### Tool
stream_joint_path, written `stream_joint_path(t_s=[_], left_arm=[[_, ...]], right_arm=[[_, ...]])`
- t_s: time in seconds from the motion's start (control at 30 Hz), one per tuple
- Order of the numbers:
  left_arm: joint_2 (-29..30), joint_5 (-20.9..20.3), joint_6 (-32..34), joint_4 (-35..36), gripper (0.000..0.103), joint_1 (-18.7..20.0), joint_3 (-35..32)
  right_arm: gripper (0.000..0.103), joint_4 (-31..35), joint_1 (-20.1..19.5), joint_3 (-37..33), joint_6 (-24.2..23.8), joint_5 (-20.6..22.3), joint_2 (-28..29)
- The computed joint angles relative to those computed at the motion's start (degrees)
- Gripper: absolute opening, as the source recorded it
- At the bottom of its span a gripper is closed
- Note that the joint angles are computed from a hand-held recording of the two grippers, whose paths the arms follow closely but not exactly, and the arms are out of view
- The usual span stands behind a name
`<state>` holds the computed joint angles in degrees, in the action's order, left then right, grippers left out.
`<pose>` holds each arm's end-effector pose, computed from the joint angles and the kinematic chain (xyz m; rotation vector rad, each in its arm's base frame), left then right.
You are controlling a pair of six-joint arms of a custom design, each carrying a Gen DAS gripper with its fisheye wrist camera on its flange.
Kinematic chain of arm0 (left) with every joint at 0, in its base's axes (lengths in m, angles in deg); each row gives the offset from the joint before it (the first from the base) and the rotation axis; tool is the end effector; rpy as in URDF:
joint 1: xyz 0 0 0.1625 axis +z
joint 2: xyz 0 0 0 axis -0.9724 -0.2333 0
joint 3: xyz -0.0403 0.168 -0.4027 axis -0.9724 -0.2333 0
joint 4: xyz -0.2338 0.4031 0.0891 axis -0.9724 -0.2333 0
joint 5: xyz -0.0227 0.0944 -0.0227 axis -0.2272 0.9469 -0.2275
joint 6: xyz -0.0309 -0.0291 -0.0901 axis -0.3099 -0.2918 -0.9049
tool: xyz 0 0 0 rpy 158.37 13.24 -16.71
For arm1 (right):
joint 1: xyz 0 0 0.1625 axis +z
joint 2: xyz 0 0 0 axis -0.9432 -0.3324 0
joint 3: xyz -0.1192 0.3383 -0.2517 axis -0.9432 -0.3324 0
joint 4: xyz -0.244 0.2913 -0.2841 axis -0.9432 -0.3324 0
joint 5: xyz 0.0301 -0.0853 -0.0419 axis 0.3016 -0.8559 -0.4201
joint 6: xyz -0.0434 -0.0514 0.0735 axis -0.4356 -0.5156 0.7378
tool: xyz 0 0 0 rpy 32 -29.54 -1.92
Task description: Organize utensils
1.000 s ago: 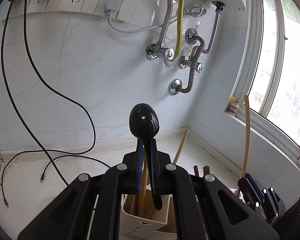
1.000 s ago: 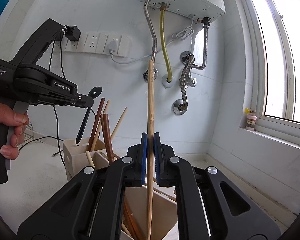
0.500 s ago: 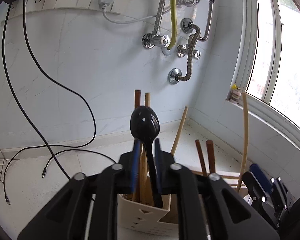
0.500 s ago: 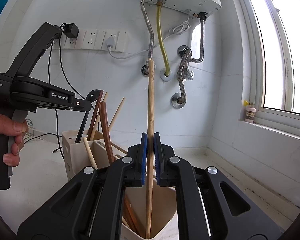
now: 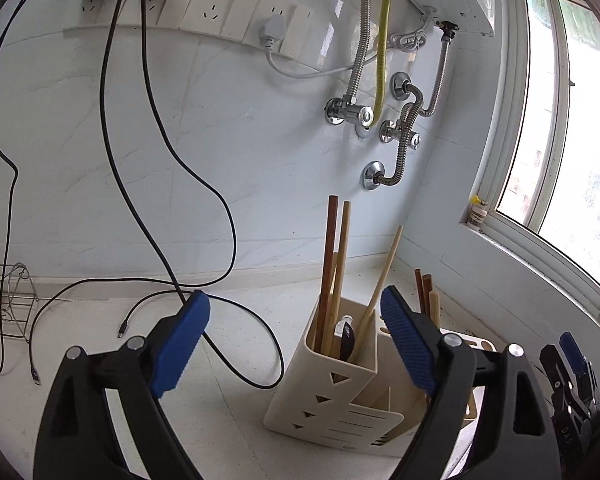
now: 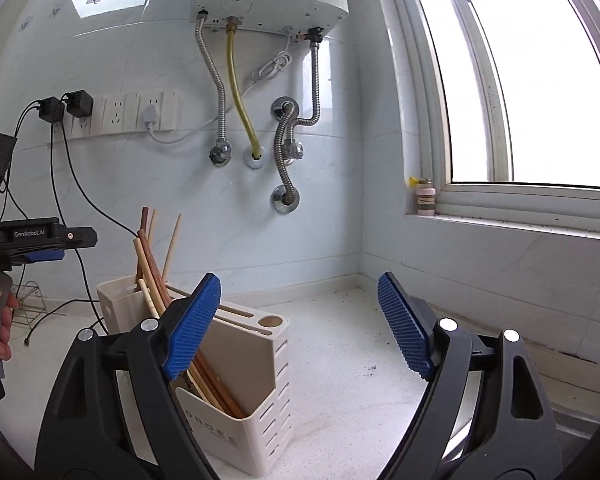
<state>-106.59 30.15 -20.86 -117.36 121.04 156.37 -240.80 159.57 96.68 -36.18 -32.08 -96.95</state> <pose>-0.4226 -0.7126 0.2049 0.4291 2.2407 -1.4437 0.1275 -0.6723 0.3590 0.7418 -1.8811 1.7803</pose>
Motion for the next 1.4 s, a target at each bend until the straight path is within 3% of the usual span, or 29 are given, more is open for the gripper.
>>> stream_joint_path(t_s=[0.2,0.43,0.63,0.7,0.77,0.93,1.03,1.17,1.3,1.4], left_arm=[[-2.9,-0.8,3.9,-3.8,0.095,-0.7,3.5],[-9.1,-3.3,7.3,-1.8,0.098,-1.5,10.1],[-15.2,-1.8,6.2,4.3,0.098,-3.0,16.7],[-16.7,0.9,5.9,5.1,0.098,-4.0,18.7],[-18.5,1.7,3.9,6.1,0.098,-4.7,20.7],[-24.4,-0.6,-4.9,12.7,0.098,-5.8,26.4],[-27.0,-1.4,-6.9,15.1,0.098,-7.0,29.2],[-29.8,-2.3,-8.7,16.9,0.098,-8.5,32.3],[-32.6,-6.5,-11.9,19.5,0.098,-8.6,34.0],[-33.6,-4.3,-11.9,20.0,0.098,-9.7,35.2]], right_arm=[[0.094,-2.3,0.7,2.1,1.1,-2.7,-1.9],[0.094,-2.9,3.2,5.3,3.3,-7.9,-5.1],[0.094,-0.7,6.4,8.1,6.5,-13.7,-8.5],[0.095,-0.8,7.5,9.8,6.2,-15.0,-9.8],[0.095,-0.1,8.6,11.6,6.1,-16.4,-11.1],[0.095,-1.7,11.5,16.7,5.7,-20.3,-13.6],[0.095,-2.4,13.5,19.5,4.6,-22.4,-15.2],[0.095,2.1,15.4,22.5,5.3,-25.2,-18.3],[0.095,1.2,17.8,24.9,2.4,-27.8,-19.8],[0.095,0.7,19.2,26.4,1.6,-29.5,-20.7]])
